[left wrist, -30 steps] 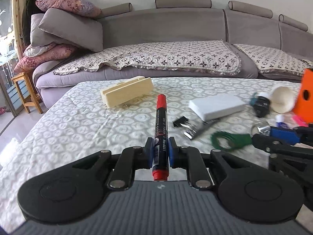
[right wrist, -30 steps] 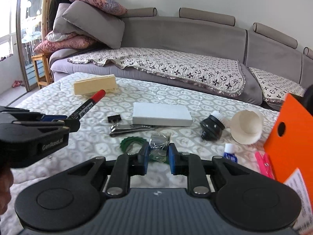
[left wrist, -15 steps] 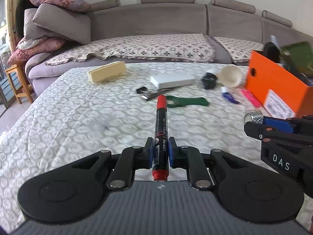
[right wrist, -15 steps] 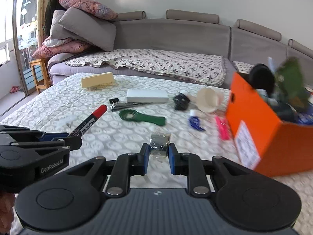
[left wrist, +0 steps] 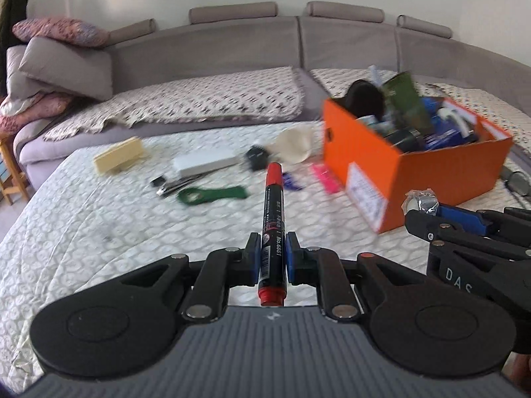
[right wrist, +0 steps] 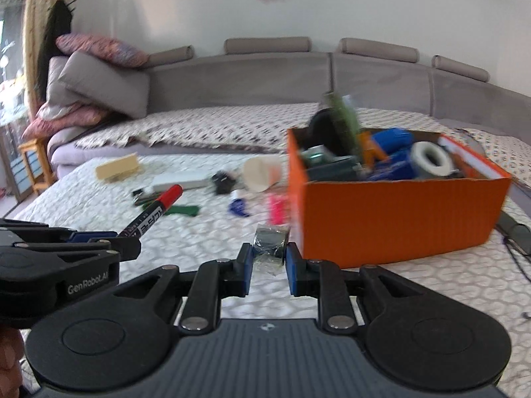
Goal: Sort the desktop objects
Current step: 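Carry the marker and metal item into the orange box and open both grippers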
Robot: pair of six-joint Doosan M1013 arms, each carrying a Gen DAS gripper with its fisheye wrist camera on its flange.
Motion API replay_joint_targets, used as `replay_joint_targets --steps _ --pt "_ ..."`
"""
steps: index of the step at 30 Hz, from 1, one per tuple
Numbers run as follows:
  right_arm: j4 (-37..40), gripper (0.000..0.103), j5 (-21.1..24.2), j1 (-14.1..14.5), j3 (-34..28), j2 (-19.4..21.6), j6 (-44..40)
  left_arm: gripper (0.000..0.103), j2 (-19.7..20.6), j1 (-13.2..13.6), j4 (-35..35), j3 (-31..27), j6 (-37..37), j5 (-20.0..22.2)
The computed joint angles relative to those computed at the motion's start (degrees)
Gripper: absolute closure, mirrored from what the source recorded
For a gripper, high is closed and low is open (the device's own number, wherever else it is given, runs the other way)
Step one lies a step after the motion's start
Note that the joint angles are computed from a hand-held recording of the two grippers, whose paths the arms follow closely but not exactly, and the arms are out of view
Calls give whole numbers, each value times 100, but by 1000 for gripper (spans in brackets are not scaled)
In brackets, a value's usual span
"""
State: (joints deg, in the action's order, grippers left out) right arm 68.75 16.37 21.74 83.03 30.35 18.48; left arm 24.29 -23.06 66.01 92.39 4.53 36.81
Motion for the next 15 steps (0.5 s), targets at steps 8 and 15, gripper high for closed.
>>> replay_joint_targets --steps 8,15 --pt "992 84 -54 -258 -25 12 -699 86 113 -164 -3 -314 201 -1" --pt "1710 84 -39 -464 -182 51 -1291 86 142 -292 500 -500 -114 -34"
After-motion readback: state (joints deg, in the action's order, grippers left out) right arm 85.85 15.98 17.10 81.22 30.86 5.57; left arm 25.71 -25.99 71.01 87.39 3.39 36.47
